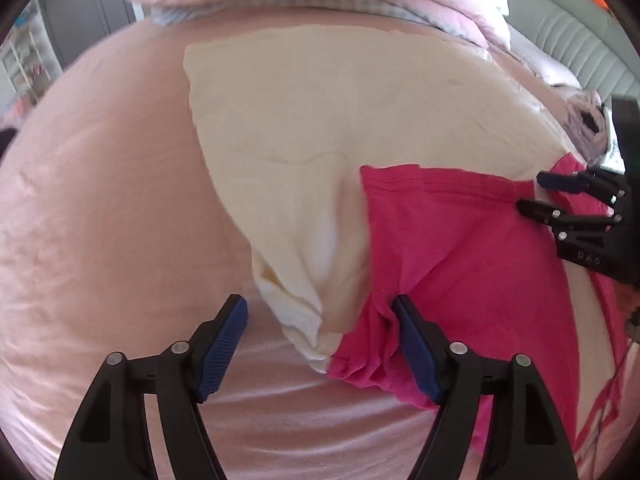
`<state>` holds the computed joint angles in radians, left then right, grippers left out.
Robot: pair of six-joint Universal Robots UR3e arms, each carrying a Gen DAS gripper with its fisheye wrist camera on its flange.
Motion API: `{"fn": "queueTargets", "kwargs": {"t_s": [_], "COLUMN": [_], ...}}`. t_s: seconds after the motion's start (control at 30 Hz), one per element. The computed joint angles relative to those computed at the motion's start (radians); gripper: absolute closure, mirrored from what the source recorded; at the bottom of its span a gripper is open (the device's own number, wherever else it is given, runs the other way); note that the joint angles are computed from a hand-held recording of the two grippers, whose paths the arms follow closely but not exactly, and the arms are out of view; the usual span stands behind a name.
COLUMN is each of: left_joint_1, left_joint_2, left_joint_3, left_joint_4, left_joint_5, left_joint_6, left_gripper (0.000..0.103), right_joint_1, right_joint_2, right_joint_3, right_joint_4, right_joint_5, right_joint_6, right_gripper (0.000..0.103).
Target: Fold clothes
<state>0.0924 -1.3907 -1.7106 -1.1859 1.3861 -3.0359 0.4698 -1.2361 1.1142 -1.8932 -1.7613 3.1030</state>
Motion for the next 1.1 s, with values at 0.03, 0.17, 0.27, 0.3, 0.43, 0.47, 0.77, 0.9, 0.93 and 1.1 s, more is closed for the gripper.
{"fn": "queueTargets", "kwargs": {"t_s": [0.03,0.17,0.27,0.3,0.43,0.47,0.77,0.9,0.93,1.1], "left_joint_1": [0.017,-0.008,0.033,-0.004,-0.208,-0.216,-0.495,-0.679,-0.717,-0.784], "left_joint_2": [0.015,0.073,0.080,0.029,-0.219,-0.222,-0.204,-0.280,-0.322,-0.378], "left_joint_3": [0.000,-0.025,-0.045,-0.022,0.180,0.208,0.290,0.288,0.301,0.338], "left_joint_4": [-0.029,0.075,0.117,0.152,0.110,0.079,0.029,0.111,0.140,0.068], "left_joint_5": [-0.005,0.104,-0.102,-0.108,0.146,0.180,0.258,0.372,0.402,0.478], "left_joint_6": [-0.022,-0.072,-0.075,-0.077,-0.205,-0.232,-0.339,-0.499,-0.562,-0.655], "left_gripper": [0.027,0.026,0.026,0.026,0.026,0.026,0.026,0.026,0.026,0.026], "right_joint_1": [-0.002,-0.018,-0.018,-0.021,-0.039,-0.035,-0.069,-0.193,-0.229,-0.342], "right_joint_2": [-0.007,-0.066,-0.105,-0.109,-0.030,-0.033,-0.335,-0.563,-0.623,-0.879], "right_joint_3": [0.024,0.046,0.094,0.103,0.044,0.037,0.214,0.424,0.477,0.675], "right_joint_4": [-0.013,0.016,-0.037,-0.057,-0.012,-0.002,0.103,0.161,0.175,0.267], "right_joint_5": [-0.014,-0.016,0.025,0.046,0.073,0.049,0.011,0.111,0.128,0.129], "right_joint_6": [-0.014,0.022,0.028,0.027,0.037,0.040,0.045,0.067,0.066,0.000], "right_gripper": [0.052,0.050,0.050,0.050,0.050,0.050,0.050,0.050,0.049,0.049]}}
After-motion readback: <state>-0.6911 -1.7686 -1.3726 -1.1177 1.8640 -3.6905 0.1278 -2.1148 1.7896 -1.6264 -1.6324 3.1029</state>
